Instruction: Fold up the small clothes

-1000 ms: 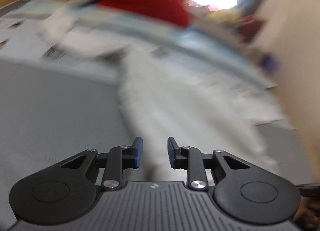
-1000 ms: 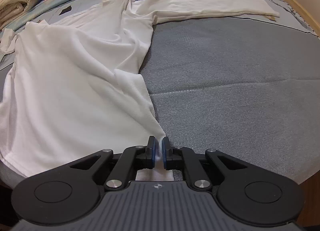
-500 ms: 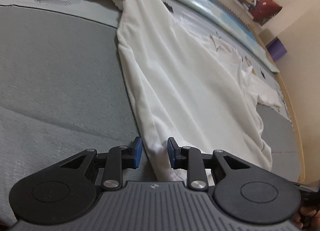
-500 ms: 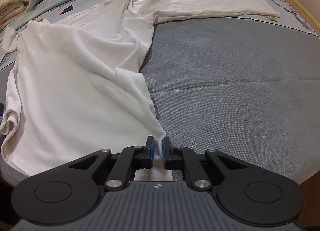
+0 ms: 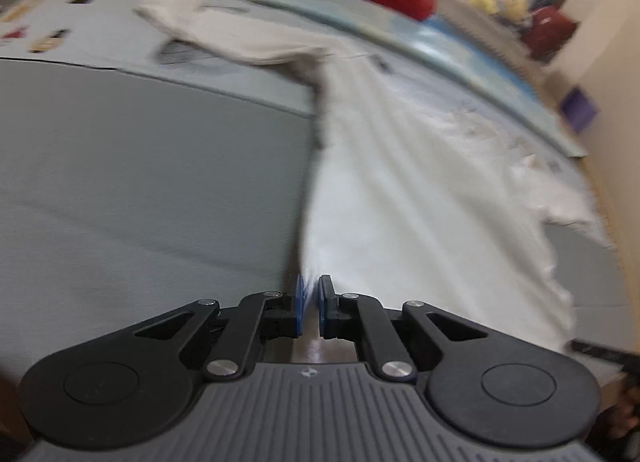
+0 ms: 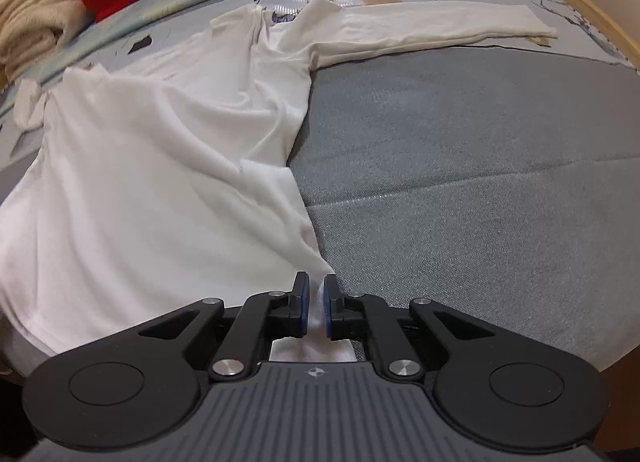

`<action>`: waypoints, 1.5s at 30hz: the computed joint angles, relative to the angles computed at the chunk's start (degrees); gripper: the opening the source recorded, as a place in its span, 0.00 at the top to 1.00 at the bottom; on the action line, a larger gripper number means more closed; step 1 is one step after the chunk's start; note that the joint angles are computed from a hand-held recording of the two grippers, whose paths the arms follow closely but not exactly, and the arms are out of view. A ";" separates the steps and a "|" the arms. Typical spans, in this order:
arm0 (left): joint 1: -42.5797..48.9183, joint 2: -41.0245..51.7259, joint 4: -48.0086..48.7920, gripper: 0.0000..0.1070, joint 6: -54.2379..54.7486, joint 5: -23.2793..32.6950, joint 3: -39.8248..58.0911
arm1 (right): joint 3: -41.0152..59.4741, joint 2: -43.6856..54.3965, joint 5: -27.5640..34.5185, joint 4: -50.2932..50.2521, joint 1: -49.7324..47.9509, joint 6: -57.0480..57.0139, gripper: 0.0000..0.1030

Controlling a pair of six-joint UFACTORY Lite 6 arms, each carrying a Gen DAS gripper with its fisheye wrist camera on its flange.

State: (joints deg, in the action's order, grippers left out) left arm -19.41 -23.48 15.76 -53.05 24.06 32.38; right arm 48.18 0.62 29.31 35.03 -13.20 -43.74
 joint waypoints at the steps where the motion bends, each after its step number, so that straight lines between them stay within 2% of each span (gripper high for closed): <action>1: 0.85 -1.15 -1.79 0.94 2.35 2.10 -0.40 | 0.18 0.09 0.50 0.10 -0.39 -0.25 0.96; 5: -0.96 1.36 0.01 0.94 3.28 9.36 1.36 | 0.82 0.37 2.44 -1.91 -1.06 0.54 1.00; 11: -4.06 9.66 -4.95 0.93 11.60 11.95 5.92 | 0.09 -0.18 0.65 -11.17 -1.57 8.55 1.00; 13: -6.29 12.00 -2.30 0.92 9.27 12.97 7.04 | 0.23 -0.37 2.36 -5.65 -3.55 3.24 1.00; 15: -8.27 13.45 3.78 0.90 2.52 14.97 8.29 | 0.67 -0.43 7.20 4.09 -6.81 -5.93 0.98; 17: -8.48 12.76 6.99 0.85 -1.34 15.47 8.96 | 0.47 -0.62 9.27 8.13 -7.25 -9.06 0.82; 18: -8.56 11.78 8.03 0.85 -2.85 14.83 8.93 | 0.22 -0.75 9.05 8.86 -6.61 -9.73 0.62; 19: -8.73 11.11 8.76 0.85 -4.04 14.14 9.04 | -0.22 -0.93 8.17 9.32 -5.68 -10.37 0.51; 21: -9.03 10.96 8.84 0.85 -4.72 13.00 9.95 | -0.33 -0.07 6.87 7.81 -3.43 -9.90 0.52; 22: -9.08 11.61 8.15 0.85 -4.10 12.00 10.54 | 0.17 1.19 6.60 6.32 -2.33 -8.94 0.56; 23: -8.97 13.07 7.14 0.85 -3.18 10.60 11.34 | 0.38 2.15 5.93 4.15 -1.09 -7.26 0.64; 24: -9.06 14.50 6.07 0.85 -2.47 9.32 12.02 | 0.26 2.63 4.98 1.93 0.25 -5.48 0.82; 25: -9.28 15.47 5.34 0.85 -1.75 8.67 12.65 | -0.22 2.55 3.94 0.65 1.33 -4.62 0.89; 28: -11.41 18.34 7.17 0.85 -2.98 7.35 13.86 | -1.68 0.89 2.94 2.49 2.10 -8.44 0.96; 30: -12.42 18.81 7.57 0.85 -3.99 7.26 13.84 | -2.72 -0.12 1.10 1.55 2.61 -8.43 0.97; 34: -12.23 19.00 5.34 0.85 -2.02 5.97 13.67 | -1.19 0.83 -1.87 -4.90 0.74 0.48 0.97; 38: -12.35 21.15 2.47 0.85 0.54 7.36 17.49 | 0.60 1.91 2.30 -3.64 -0.79 -0.98 0.95; 39: -12.02 21.36 1.26 0.85 2.51 8.86 19.80 | 0.88 1.26 2.99 -3.25 -1.24 -0.87 0.88; 40: -11.82 21.74 1.02 0.85 3.84 10.04 22.42 | 1.38 0.54 3.69 -2.55 -2.00 -0.63 0.74; 42: -10.73 21.93 2.12 0.85 6.19 11.89 28.22 | 2.22 -1.69 4.68 1.49 -5.02 -1.61 0.63; 45: -6.63 26.60 0.86 0.85 12.62 13.37 39.97 | 7.26 -1.15 6.79 8.14 -7.90 -4.32 0.63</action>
State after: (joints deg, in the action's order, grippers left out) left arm -26.05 3.12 16.62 -40.44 37.43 72.35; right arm 55.44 -0.53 36.10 43.17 -21.10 -48.06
